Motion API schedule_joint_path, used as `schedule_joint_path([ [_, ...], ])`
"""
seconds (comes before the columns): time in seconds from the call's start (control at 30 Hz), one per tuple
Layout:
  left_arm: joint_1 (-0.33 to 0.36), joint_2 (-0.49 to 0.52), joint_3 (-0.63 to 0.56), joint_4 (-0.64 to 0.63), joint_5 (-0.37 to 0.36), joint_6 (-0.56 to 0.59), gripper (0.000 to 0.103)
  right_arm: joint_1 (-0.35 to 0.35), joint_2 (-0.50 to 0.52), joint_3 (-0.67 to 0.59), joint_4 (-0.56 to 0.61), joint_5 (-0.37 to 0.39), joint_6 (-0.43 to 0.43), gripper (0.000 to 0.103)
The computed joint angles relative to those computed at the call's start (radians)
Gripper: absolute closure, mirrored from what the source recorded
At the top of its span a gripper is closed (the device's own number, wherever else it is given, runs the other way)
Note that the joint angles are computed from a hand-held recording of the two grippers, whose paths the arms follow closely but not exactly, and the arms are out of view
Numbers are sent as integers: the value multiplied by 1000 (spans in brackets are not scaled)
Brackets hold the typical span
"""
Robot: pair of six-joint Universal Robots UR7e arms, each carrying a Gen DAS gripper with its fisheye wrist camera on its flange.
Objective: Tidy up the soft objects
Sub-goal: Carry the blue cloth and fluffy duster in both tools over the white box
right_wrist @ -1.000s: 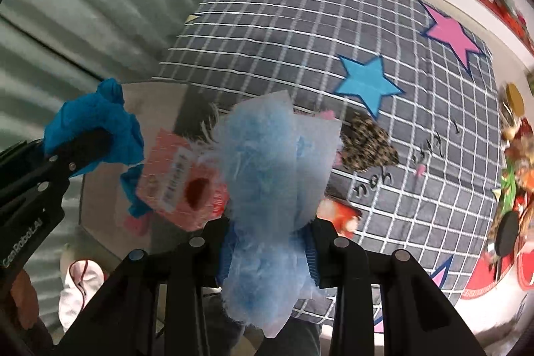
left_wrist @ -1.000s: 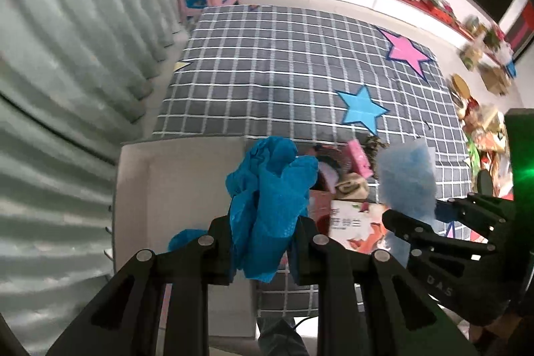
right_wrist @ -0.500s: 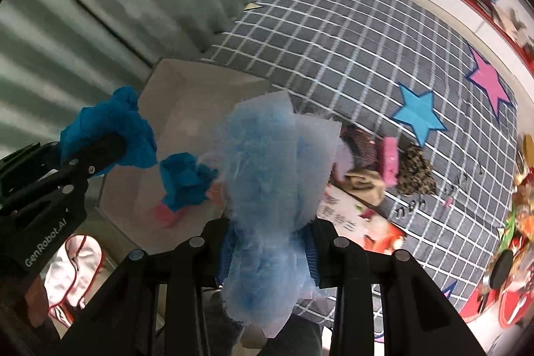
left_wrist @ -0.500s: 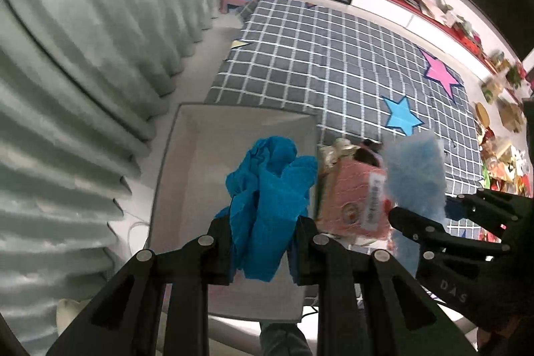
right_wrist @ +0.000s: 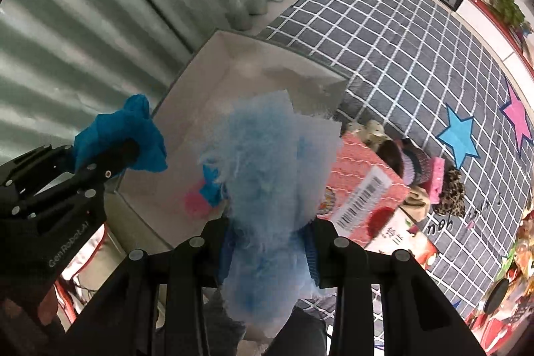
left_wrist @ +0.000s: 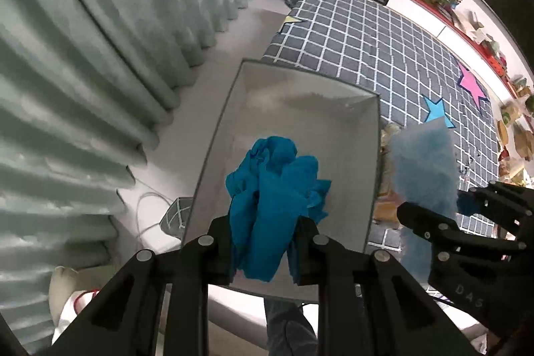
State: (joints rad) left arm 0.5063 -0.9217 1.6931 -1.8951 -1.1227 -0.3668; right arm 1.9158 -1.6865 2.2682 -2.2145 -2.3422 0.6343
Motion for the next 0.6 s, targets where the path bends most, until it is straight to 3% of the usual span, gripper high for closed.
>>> schedule_joint_path([
  [0.6, 32, 18, -13, 14, -10, 9, 78, -26, 60, -44, -9, 18, -35, 65],
])
